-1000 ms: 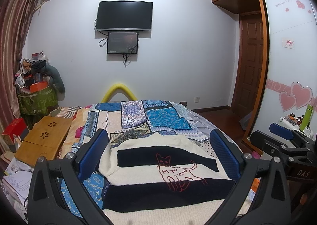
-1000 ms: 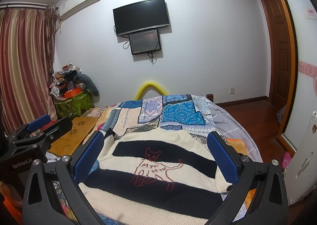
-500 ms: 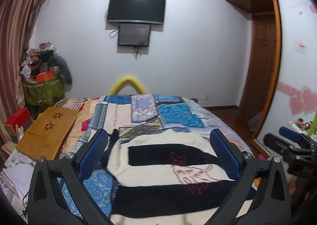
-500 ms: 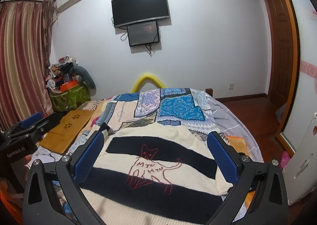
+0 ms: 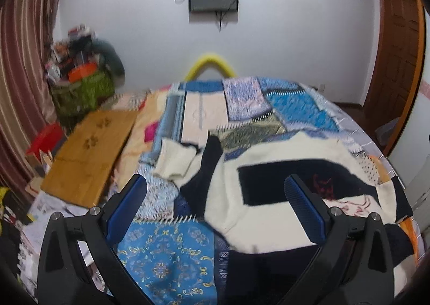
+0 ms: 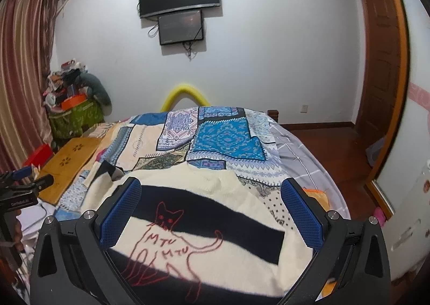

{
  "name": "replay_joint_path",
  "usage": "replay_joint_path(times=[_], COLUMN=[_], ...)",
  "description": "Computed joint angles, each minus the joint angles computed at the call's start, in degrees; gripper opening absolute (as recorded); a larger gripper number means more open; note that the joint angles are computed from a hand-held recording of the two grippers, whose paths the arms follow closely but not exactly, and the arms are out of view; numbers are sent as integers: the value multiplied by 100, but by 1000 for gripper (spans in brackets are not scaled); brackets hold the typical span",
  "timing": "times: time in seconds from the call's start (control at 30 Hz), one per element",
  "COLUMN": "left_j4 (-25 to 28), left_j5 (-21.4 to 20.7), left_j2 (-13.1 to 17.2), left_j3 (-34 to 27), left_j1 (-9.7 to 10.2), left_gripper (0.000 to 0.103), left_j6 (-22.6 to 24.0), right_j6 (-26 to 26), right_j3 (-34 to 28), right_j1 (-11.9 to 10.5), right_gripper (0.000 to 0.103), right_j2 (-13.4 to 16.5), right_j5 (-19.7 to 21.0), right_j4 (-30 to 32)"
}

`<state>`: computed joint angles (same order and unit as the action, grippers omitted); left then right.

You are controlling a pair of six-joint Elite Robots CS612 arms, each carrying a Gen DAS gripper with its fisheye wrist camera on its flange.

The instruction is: Fold small clothes

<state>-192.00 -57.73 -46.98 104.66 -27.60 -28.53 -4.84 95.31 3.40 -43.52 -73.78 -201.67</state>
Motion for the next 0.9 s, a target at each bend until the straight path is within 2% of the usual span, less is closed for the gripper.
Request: replay_joint_path(times=[0.13, 0.27, 0.33, 0.47, 0.57, 0.63, 0.7, 0.9], left_j4=[540, 1006, 1330, 1862, 2088, 2210, 2349, 2808], left_j5=[-582, -1176, -1205, -1273, -1532, -1714, -1848, -1676], left_j2=[139, 323, 380, 552, 711, 798, 917, 1200], left_j3=[-202, -455, -571, -860, -1080, -1206, -1373, -1837], left_j1=[296, 615, 717, 926, 1093, 1181, 1267, 1370], left_gripper=[103, 103, 97, 96, 92, 85, 83, 83], left_j6=[-381, -991, -1259, -1573, -1708, -1768, -1795, -1698], right_j6=[-404, -814, -937, -1101, -1163, -1199, -1201, -1198], right_j3=[-316, -648, -795, -1054, -1204, -1332, -1415, -1600], right_j1=[15, 20, 21, 22, 29, 29, 30, 24], right_gripper=[103, 103, 103, 103, 103, 102, 101, 101], right_j2=[120, 243, 306, 420, 493, 553, 600, 697], right_j5=[109, 320, 409, 548, 574, 638, 675, 853], right_j4=[475, 1198, 1537, 2243, 2786, 3101, 3281, 3711])
